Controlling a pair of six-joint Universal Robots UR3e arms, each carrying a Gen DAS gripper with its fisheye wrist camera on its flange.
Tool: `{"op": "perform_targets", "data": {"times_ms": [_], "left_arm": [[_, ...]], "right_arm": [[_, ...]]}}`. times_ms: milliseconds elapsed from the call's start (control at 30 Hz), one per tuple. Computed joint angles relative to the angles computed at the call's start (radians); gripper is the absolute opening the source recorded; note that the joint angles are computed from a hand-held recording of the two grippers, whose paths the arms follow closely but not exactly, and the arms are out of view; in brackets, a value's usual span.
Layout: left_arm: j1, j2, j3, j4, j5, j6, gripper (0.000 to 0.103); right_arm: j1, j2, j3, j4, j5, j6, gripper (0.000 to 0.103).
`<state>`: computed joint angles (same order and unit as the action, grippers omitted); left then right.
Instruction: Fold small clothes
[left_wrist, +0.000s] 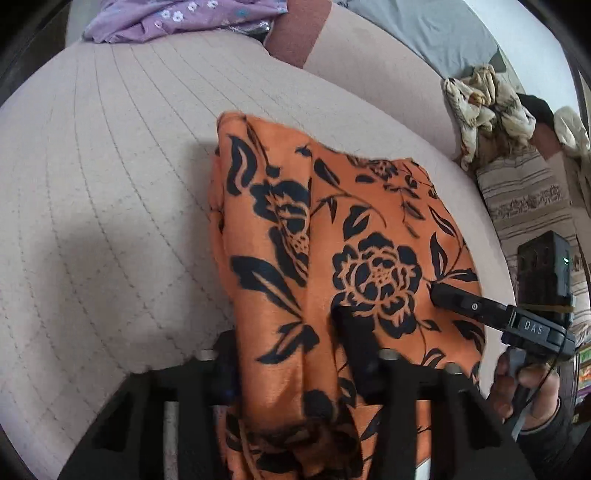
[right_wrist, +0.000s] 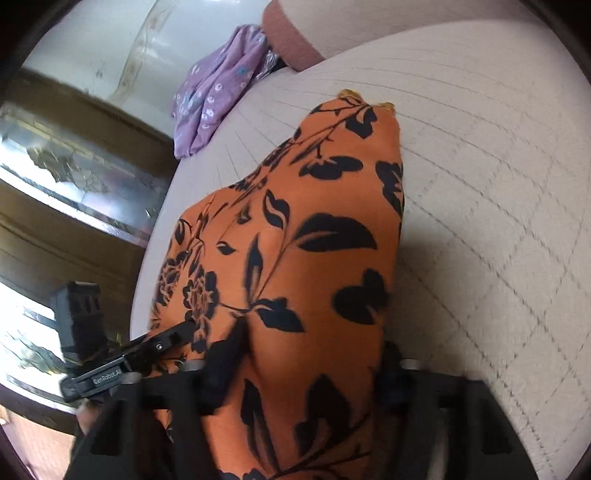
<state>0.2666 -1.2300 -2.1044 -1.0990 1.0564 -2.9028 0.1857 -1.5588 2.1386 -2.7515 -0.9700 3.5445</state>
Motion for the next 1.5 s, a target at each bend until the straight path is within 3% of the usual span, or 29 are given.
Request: {"op": "perform_targets", "data": {"times_ms": [167, 367, 433, 500, 533, 600, 633, 700, 800, 867, 1000, 1067, 1100, 1133, 1200, 1333, 1400, 1500], "left_arm": [[0.05, 0.126, 0.066, -0.111, -0.105, -0.005, 0.027], [-0.083, 0.059, 0.148, 0.047, -0.11, -0.119, 0.029], [-0.166, -0.026, 0.138, 0.164, -0.033, -0.168, 0.035], [-0.255, -0.127, 0.137, 0.241, 0.119, -0.204, 0.062], [-0.278, -0.169, 0.143, 0.256, 0.182, -0.214, 0.063], [-0.29, -0.179, 0.122, 0.222, 0.252, -0.202, 0.063], [-0.246, -0.131, 0.069, 0.215, 0.224, -0.171, 0.063], [-0.138, 0.005, -0.023, 0.173, 0.165, -0.1, 0.066], [-0.006, 0.191, -0.07, 0.043, 0.116, 0.024, 0.068], [0.045, 0.274, -0.072, -0.03, 0.109, 0.087, 0.071], [0.031, 0.303, -0.079, -0.049, 0.178, 0.097, 0.072], [0.035, 0.335, -0.067, -0.091, 0.181, 0.093, 0.072], [0.05, 0.358, -0.059, -0.12, 0.173, 0.106, 0.073], [0.063, 0.402, -0.049, -0.153, 0.177, 0.118, 0.076], [0.05, 0.465, -0.05, -0.143, 0.225, 0.099, 0.089], [0.016, 0.552, -0.035, -0.161, 0.264, 0.061, 0.089], [0.04, 0.614, -0.008, -0.242, 0.242, 0.074, 0.089], [-0.02, 0.634, 0.017, -0.254, 0.297, 0.009, 0.089]], "right_arm": [[-0.004, -0.112, -0.084, 0.136, -0.031, -0.071, 0.039], [-0.208, -0.308, -0.068, 0.256, 0.058, -0.181, 0.039], [-0.278, -0.345, -0.02, 0.271, 0.081, -0.213, 0.039], [-0.344, -0.326, 0.037, 0.291, 0.119, -0.281, 0.05], [-0.368, -0.307, 0.077, 0.292, 0.11, -0.275, 0.056], [-0.38, -0.308, 0.159, 0.273, -0.003, -0.212, 0.061], [-0.368, -0.337, 0.195, 0.27, -0.06, -0.185, 0.061], [-0.352, -0.439, 0.264, 0.226, -0.065, -0.137, 0.062], [-0.236, -0.484, 0.232, 0.148, -0.153, -0.051, 0.064], [-0.172, -0.452, 0.182, 0.078, -0.148, -0.026, 0.074], [-0.042, -0.265, 0.109, -0.079, -0.198, -0.003, 0.086], [-0.029, -0.123, 0.062, -0.015, -0.218, -0.016, 0.087], [0.003, -0.107, 0.066, -0.033, -0.276, 0.038, 0.087], [0.027, -0.133, 0.083, -0.071, -0.316, 0.065, 0.087], [0.089, -0.195, 0.034, 0.013, -0.387, 0.098, 0.087], [0.255, -0.303, -0.02, 0.145, -0.605, 0.154, 0.093], [0.345, -0.331, -0.032, 0.198, -0.722, 0.189, 0.101], [0.499, -0.358, -0.064, 0.32, -0.903, 0.252, 0.101]]}}
